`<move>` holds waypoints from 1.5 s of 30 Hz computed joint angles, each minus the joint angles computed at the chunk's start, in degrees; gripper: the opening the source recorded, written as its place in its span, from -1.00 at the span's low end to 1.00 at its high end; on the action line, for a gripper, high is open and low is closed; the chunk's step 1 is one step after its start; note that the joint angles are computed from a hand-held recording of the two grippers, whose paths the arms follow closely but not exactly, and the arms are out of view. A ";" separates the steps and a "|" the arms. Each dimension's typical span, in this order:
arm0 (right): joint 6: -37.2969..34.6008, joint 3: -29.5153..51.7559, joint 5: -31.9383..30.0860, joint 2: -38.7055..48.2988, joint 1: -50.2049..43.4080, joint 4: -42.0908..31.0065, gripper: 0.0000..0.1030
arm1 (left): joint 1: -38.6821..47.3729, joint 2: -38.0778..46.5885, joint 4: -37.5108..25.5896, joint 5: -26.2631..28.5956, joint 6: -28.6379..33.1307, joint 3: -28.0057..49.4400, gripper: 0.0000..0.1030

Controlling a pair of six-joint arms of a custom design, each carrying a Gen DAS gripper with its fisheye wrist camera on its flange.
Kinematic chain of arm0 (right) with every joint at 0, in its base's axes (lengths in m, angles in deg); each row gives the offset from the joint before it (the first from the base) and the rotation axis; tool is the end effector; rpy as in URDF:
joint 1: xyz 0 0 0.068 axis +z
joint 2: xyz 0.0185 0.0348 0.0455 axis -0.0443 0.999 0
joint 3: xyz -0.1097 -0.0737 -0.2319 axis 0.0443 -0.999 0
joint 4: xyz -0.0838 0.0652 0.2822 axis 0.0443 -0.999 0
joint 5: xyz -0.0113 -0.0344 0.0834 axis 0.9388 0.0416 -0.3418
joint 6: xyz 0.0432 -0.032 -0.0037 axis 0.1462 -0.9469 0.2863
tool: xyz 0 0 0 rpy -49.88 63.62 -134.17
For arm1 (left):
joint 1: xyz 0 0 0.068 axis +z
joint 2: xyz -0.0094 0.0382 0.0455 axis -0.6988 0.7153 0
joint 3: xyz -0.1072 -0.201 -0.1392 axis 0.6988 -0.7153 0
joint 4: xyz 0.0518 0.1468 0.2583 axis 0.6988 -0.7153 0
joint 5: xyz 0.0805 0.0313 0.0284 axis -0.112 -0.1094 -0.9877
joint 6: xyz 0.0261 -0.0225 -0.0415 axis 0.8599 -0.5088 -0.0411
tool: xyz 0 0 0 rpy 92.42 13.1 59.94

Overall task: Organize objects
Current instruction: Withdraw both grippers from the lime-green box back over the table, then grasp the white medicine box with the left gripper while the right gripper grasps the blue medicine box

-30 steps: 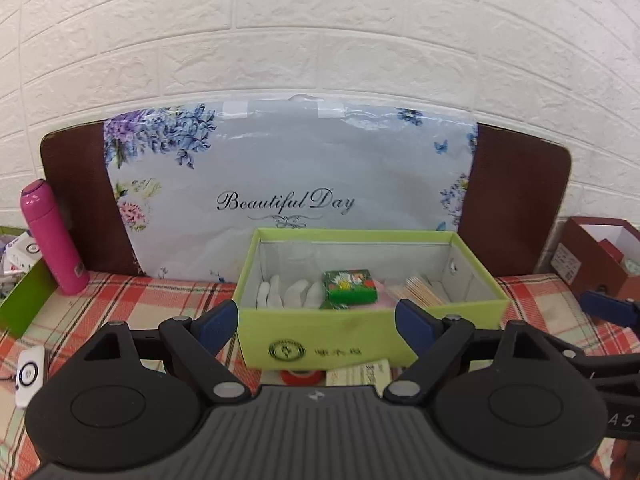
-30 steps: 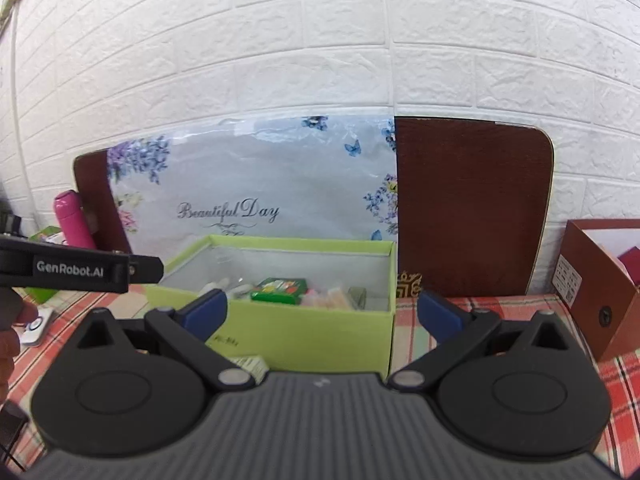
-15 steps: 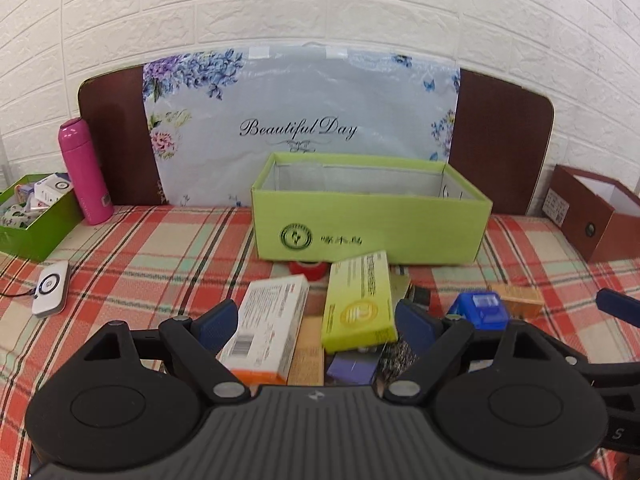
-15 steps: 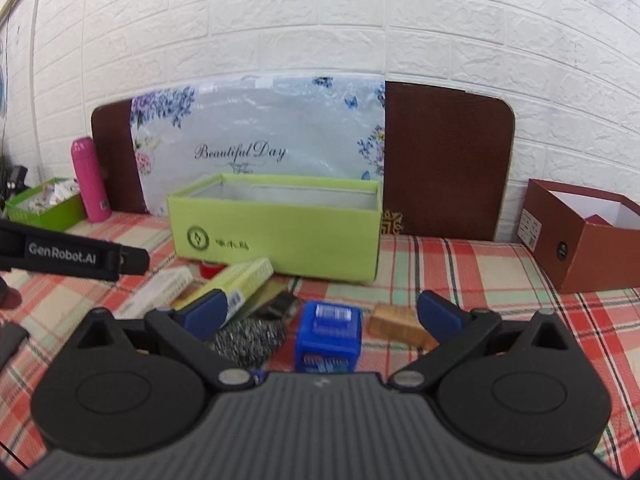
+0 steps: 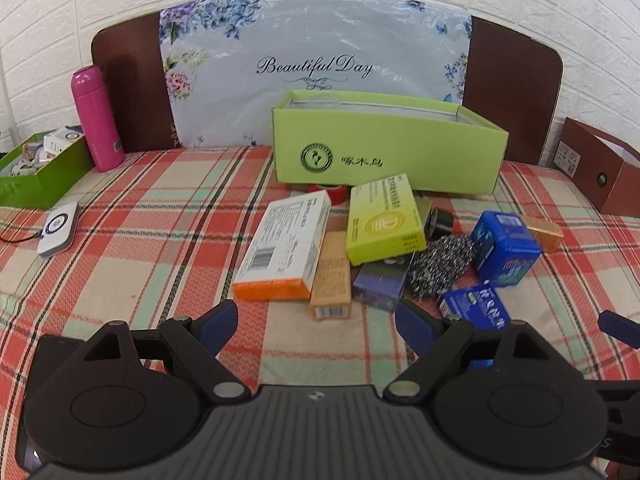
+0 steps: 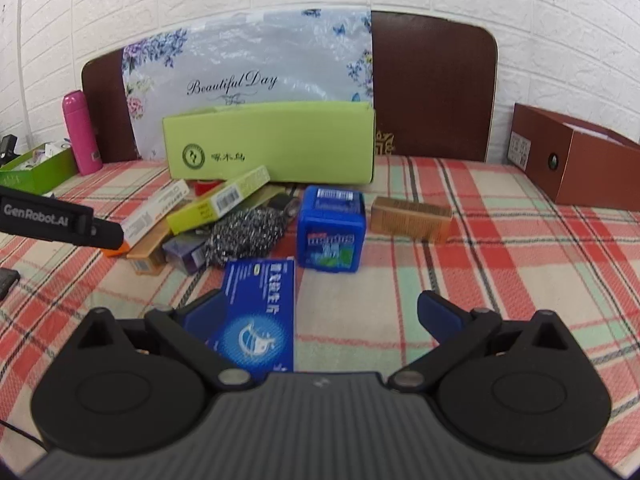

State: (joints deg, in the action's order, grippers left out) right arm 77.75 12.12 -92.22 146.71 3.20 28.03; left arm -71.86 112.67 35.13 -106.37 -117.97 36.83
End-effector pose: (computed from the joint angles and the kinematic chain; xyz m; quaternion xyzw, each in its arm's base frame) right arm 0.3282 0.0453 0.1648 -0.2135 0.8569 0.1299 0.4509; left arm 0.2988 -0.1347 0.2157 -0.1320 0.8986 0.0560 0.4147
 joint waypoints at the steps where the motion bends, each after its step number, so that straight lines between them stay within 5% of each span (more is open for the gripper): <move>1: -0.09 -0.30 -0.02 0.02 0.15 -0.18 1.00 | 0.15 -0.38 0.01 0.23 -0.18 -0.67 0.73; 18: 1.42 0.70 0.51 4.09 5.30 -1.23 0.92 | 8.49 -4.51 4.34 7.48 0.82 -6.74 0.73; 21: 1.54 0.88 -0.25 4.23 5.29 -2.16 0.74 | 10.91 -2.50 6.10 10.35 2.02 -5.49 0.73; 23: 1.30 1.12 -0.36 4.25 5.34 -3.03 0.32 | 12.73 -0.74 8.22 13.05 3.76 -4.65 0.73; 25: 1.47 1.30 -0.11 4.17 5.33 -3.80 0.11 | 14.59 1.63 10.37 15.87 5.00 -3.33 0.73; 34: -0.72 0.66 -2.67 2.38 3.67 -6.10 0.10 | 19.26 14.01 12.64 22.29 7.34 5.09 0.74; 37: -1.23 0.25 -3.07 1.25 3.40 -7.00 0.10 | 20.81 13.89 15.08 25.09 6.32 3.90 0.67; 38: -1.45 -0.07 -3.34 0.67 3.22 -7.09 0.10 | 21.36 13.01 16.25 26.83 5.84 2.72 0.42; 45: -4.78 -0.24 -5.91 -3.14 1.52 -13.03 0.10 | 18.12 3.65 10.15 25.17 6.63 -3.79 0.41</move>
State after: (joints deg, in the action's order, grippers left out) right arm 72.97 11.88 -98.12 143.57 4.72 15.01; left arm -53.74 116.33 45.27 -81.20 -111.34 33.04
